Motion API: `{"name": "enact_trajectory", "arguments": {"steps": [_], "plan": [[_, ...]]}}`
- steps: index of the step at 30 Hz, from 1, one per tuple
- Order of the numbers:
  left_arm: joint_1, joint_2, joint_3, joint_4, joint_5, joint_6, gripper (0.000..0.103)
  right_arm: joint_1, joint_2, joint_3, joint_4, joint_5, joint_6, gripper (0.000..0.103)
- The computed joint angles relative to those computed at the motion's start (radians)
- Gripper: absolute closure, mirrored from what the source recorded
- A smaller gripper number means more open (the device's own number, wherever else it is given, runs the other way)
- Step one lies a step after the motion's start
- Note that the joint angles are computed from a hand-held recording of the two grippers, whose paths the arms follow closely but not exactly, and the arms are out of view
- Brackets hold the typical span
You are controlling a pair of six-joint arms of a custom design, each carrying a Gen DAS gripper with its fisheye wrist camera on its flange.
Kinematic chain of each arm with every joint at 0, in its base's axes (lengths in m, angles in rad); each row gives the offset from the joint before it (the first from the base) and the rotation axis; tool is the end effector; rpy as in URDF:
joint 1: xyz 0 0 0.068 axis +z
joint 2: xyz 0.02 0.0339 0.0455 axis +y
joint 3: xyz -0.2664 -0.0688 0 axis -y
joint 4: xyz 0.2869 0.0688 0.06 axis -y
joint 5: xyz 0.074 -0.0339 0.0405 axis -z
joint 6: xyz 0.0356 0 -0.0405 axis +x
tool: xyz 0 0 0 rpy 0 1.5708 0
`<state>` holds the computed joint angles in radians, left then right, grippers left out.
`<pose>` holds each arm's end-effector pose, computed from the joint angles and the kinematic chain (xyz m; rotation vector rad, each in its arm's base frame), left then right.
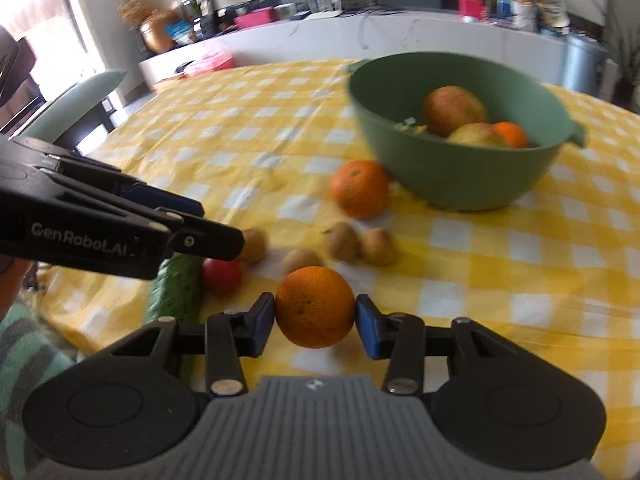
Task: Organize fruits
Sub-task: 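Lift the orange with the right tool while the left tool grasps another orange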
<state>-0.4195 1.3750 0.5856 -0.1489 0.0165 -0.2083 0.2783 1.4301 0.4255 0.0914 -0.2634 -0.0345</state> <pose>0.2533 -0.1136 0.1250 0.2736 2.5163 -0.2756 0.2411 0.0785 0.0816 -0.4985 2.4394 0.4302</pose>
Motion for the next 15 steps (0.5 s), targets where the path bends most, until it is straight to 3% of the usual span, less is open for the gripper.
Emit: {"name": "enact_trajectory", "arguments": {"steps": [8, 15], "plan": [[-0.02, 0.172, 0.113, 0.12, 0.011, -0.039, 0.044, -0.143, -0.064, 0.029, -0.054, 0.043, 0.012, 0.062], [-0.021, 0.344, 0.226, 0.137, 0.002, -0.068, 0.043, -0.2, -0.003, 0.037, 0.034, 0.049, 0.035, 0.062]]}}
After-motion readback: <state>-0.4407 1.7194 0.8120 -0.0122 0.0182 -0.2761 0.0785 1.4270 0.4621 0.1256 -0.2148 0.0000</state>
